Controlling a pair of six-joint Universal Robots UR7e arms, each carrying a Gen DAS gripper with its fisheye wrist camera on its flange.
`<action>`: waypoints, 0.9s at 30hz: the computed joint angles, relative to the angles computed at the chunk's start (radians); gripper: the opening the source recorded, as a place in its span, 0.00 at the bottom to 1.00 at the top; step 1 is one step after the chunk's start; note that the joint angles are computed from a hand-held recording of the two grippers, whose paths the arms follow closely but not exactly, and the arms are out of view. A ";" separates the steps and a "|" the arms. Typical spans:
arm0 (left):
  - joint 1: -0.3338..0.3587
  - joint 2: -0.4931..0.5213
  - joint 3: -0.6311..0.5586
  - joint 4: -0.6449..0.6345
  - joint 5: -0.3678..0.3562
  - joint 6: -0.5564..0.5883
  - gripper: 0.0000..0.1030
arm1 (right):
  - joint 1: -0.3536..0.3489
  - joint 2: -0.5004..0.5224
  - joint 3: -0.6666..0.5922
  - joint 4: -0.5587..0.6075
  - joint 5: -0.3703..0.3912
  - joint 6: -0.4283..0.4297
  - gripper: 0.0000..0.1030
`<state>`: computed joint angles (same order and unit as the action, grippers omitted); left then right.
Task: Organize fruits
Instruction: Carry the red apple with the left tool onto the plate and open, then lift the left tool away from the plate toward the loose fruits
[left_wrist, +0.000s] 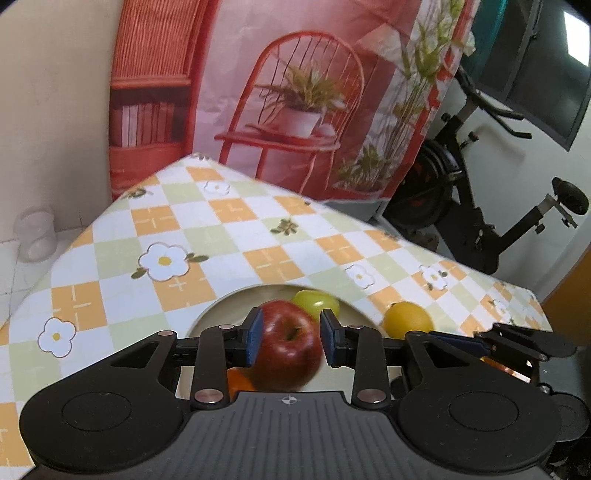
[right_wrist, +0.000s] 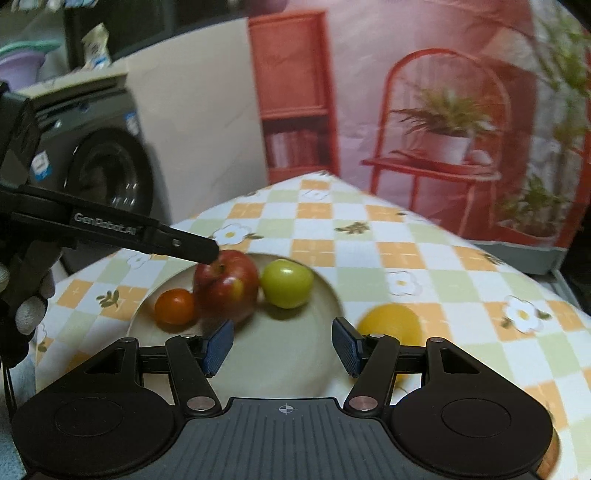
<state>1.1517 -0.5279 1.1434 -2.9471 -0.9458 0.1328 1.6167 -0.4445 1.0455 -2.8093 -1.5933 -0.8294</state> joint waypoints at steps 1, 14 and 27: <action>-0.007 -0.003 0.013 -0.016 0.003 0.005 0.34 | -0.005 -0.017 0.029 -0.027 0.003 0.008 0.54; -0.079 -0.057 0.244 -0.170 0.047 0.024 0.35 | -0.074 -0.221 0.386 -0.271 0.005 0.124 0.53; -0.117 -0.080 0.384 -0.308 0.083 0.098 0.47 | -0.101 -0.299 0.579 -0.406 0.020 0.139 0.47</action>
<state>1.0342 -0.6082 1.5271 -3.2552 -0.8628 0.2304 1.5160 -0.7439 1.6245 -3.2157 -1.5737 -0.6905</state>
